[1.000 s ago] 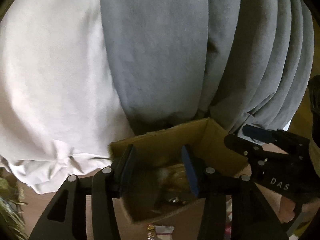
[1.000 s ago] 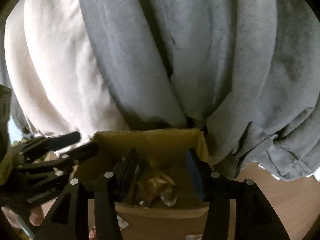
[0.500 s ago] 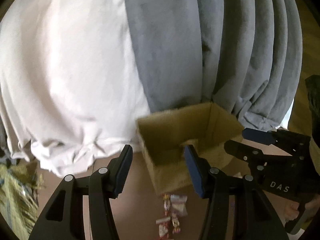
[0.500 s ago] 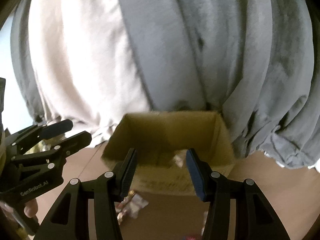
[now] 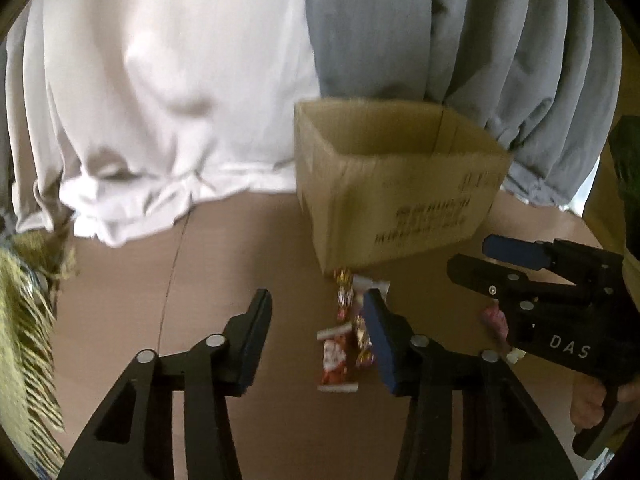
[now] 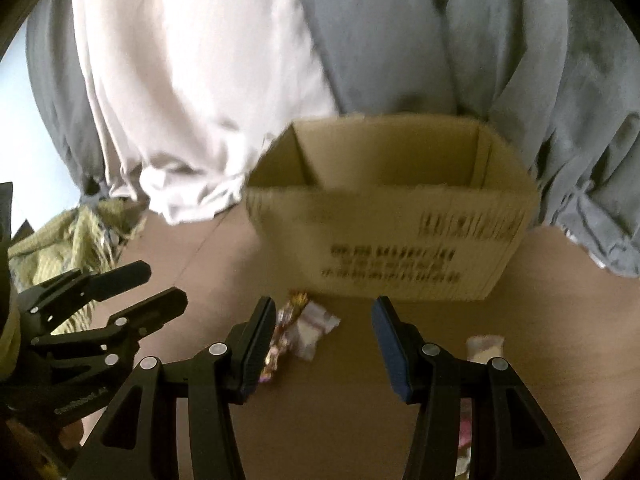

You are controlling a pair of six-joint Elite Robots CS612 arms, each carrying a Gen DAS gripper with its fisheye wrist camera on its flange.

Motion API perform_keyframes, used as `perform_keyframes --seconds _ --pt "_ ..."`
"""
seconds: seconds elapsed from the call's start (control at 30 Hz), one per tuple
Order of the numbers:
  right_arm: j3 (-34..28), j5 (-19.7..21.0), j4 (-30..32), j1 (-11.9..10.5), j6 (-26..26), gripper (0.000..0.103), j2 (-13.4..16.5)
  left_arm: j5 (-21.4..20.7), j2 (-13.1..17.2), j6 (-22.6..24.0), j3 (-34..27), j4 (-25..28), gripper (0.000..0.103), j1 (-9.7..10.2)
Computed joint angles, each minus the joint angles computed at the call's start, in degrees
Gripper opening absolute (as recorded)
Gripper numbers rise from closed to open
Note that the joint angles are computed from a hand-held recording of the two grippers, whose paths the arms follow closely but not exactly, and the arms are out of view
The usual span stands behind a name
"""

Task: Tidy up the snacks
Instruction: 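Move both tools back toward the wrapped chocolates beside the box, then grasp the red chocolate packet with left tool while right tool grasps wrapped chocolates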

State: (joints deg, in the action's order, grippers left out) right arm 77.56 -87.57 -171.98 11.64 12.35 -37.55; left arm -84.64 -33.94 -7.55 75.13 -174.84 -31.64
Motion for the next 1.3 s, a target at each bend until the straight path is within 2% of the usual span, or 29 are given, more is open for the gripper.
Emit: perform_keyframes --seconds 0.33,0.73,0.83,0.93,1.13,1.3 --pt "-0.63 3.12 4.9 0.24 0.55 0.051 1.5 -7.09 2.44 -2.57 -2.12 6.21 0.034 0.91" --pt "-2.19 3.88 9.31 0.39 0.62 0.051 2.77 -9.55 5.58 -4.29 -6.57 11.8 0.029 1.23" --pt "-2.67 4.26 10.01 0.47 0.39 0.05 3.05 -10.54 6.07 -4.99 -7.29 12.56 0.024 1.4" --pt "-3.18 4.7 10.66 0.53 0.19 0.045 3.31 -10.99 6.21 -5.23 -7.3 12.01 0.022 1.54" --pt "-4.57 6.1 11.8 0.48 0.65 0.045 4.09 -10.33 5.29 -7.08 -5.5 9.35 0.022 1.93" --pt "-6.49 7.25 12.99 0.87 0.17 0.041 5.27 -7.25 4.2 -7.03 -3.48 6.92 0.022 1.93"
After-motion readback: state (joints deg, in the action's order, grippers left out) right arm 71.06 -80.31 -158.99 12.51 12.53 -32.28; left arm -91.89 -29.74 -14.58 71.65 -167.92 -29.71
